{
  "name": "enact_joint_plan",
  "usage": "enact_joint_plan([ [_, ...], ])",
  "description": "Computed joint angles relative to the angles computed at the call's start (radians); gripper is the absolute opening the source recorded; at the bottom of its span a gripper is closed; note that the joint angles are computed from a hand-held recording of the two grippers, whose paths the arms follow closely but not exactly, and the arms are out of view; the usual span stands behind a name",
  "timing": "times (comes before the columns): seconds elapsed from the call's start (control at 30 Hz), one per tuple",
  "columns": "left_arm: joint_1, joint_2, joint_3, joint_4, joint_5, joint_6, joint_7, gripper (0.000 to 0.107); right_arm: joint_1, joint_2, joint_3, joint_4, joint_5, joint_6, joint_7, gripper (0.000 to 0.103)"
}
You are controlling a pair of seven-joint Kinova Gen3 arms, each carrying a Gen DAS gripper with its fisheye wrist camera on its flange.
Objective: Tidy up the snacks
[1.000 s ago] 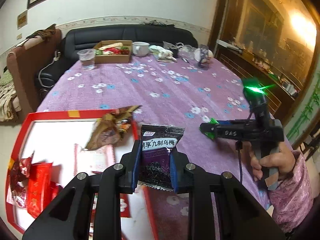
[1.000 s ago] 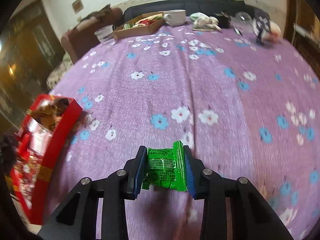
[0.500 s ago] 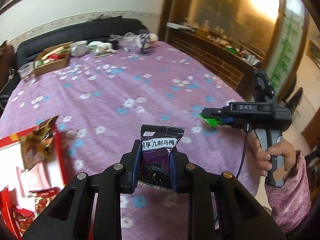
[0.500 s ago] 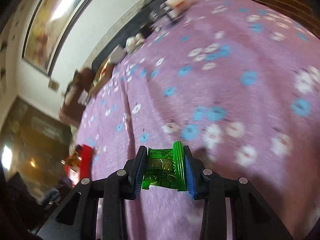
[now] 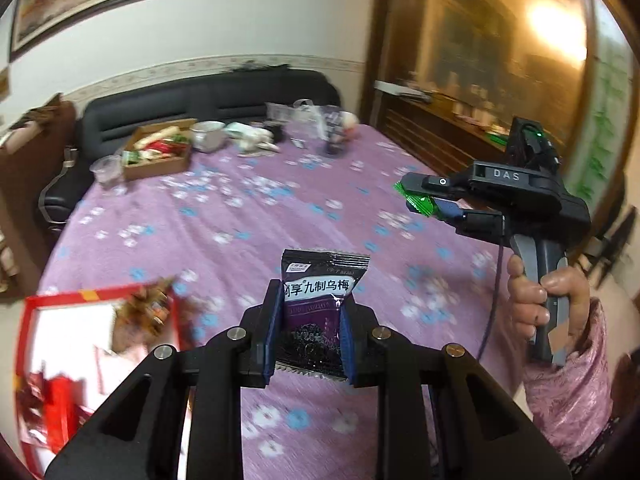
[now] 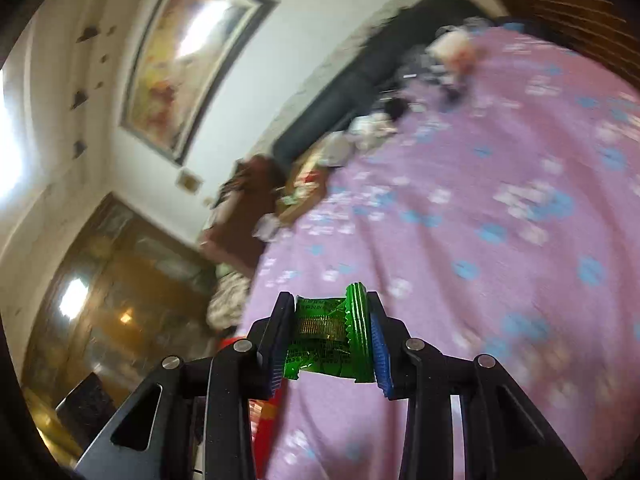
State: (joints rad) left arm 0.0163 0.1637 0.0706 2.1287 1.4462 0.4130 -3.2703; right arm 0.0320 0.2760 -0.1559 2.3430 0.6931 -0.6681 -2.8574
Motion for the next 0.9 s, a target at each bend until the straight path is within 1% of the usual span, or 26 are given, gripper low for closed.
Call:
enact_joint_plan([
  [0.03, 0.033, 0.013, -0.015, -0.030, -0.018, -0.024, 0.041, 0.023, 0.036, 0.043, -0.027, -0.046, 0.041, -0.029, -0.013, 0.036],
  [0.07, 0.079, 0.035, -0.047, -0.071, -0.033, -0.034, 0.081, 0.023, 0.077, 0.083, -0.064, -0.090, 0.081, -0.044, -0.021, 0.036],
  [0.1, 0.125, 0.052, -0.082, -0.104, -0.055, -0.041, 0.122, 0.023, 0.105, 0.120, -0.081, -0.132, 0.122, -0.063, -0.042, 0.036],
  [0.13, 0.172, 0.077, -0.123, -0.151, -0.083, -0.038, 0.163, 0.023, 0.115, 0.154, -0.081, -0.179, 0.163, -0.080, -0.075, 0.036],
  [0.17, 0.218, 0.100, -0.162, -0.197, -0.108, -0.036, 0.203, 0.023, 0.108, 0.175, -0.061, -0.220, 0.203, -0.090, -0.116, 0.036],
  [0.23, 0.309, 0.151, -0.251, -0.290, -0.174, -0.010, 0.285, 0.022, 0.077, 0.198, 0.003, -0.297, 0.285, -0.092, -0.197, 0.036],
  [0.27, 0.355, 0.180, -0.287, -0.336, -0.184, -0.014, 0.325, 0.022, 0.062, 0.210, 0.043, -0.343, 0.325, -0.088, -0.238, 0.036],
  [0.3, 0.397, 0.210, -0.332, -0.382, -0.202, -0.001, 0.366, 0.023, 0.051, 0.223, 0.064, -0.389, 0.366, -0.069, -0.278, 0.036],
  [0.33, 0.429, 0.243, -0.378, -0.429, -0.226, 0.027, 0.407, 0.023, 0.057, 0.235, 0.069, -0.434, 0.407, -0.038, -0.319, 0.036],
  [0.4, 0.493, 0.309, -0.470, -0.521, -0.259, 0.068, 0.488, 0.022, 0.076, 0.258, 0.074, -0.501, 0.488, -0.011, -0.400, 0.036],
  [0.43, 0.516, 0.337, -0.517, -0.565, -0.282, 0.109, 0.529, 0.022, 0.094, 0.274, 0.064, -0.534, 0.529, 0.005, -0.441, 0.036],
  [0.47, 0.537, 0.370, -0.563, -0.611, -0.290, 0.148, 0.569, 0.022, 0.122, 0.298, 0.036, -0.574, 0.569, 0.030, -0.482, 0.036],
  [0.5, 0.562, 0.392, -0.609, -0.642, -0.299, 0.174, 0.610, 0.022, 0.133, 0.322, 0.026, -0.611, 0.607, 0.039, -0.522, 0.036],
  [0.53, 0.577, 0.412, -0.637, -0.668, -0.315, 0.184, 0.651, 0.022, 0.130, 0.339, 0.034, -0.641, 0.640, 0.036, -0.563, 0.036],
  [0.57, 0.581, 0.430, -0.646, -0.687, -0.342, 0.178, 0.691, 0.022, 0.115, 0.367, 0.062, -0.685, 0.675, 0.021, -0.604, 0.036],
  [0.6, 0.579, 0.434, -0.637, -0.698, -0.379, 0.168, 0.729, 0.022, 0.082, 0.386, 0.107, -0.719, 0.695, 0.006, -0.639, 0.036],
  [0.63, 0.574, 0.443, -0.628, -0.709, -0.419, 0.156, 0.770, 0.022, 0.055, 0.403, 0.148, -0.744, 0.704, -0.014, -0.660, 0.036],
  [0.67, 0.579, 0.455, -0.635, -0.721, -0.458, 0.154, 0.810, 0.022, 0.044, 0.434, 0.170, -0.771, 0.699, -0.046, -0.670, 0.036],
  [0.7, 0.581, 0.462, -0.636, -0.731, -0.493, 0.151, 0.848, 0.022, 0.048, 0.466, 0.174, -0.797, 0.690, -0.079, -0.678, 0.036],
  [0.73, 0.590, 0.474, -0.655, -0.741, -0.512, 0.158, 0.876, 0.022, 0.047, 0.491, 0.185, -0.820, 0.689, -0.108, -0.702, 0.036],
  [0.77, 0.591, 0.483, -0.662, -0.749, -0.531, 0.157, 0.905, 0.022, 0.054, 0.530, 0.183, -0.859, 0.703, -0.131, -0.742, 0.036],
  [0.8, 0.594, 0.495, -0.677, -0.760, -0.543, 0.166, 0.935, 0.022, 0.048, 0.555, 0.199, -0.889, 0.710, -0.152, -0.766, 0.036],
  [0.83, 0.590, 0.501, -0.674, -0.769, -0.562, 0.169, 0.964, 0.022, 0.043, 0.569, 0.211, -0.908, 0.711, -0.162, -0.774, 0.036],
  [0.9, 0.598, 0.526, -0.697, -0.797, -0.604, 0.179, 1.040, 0.022, 0.035, 0.603, 0.236, -0.947, 0.705, -0.183, -0.788, 0.036],
])
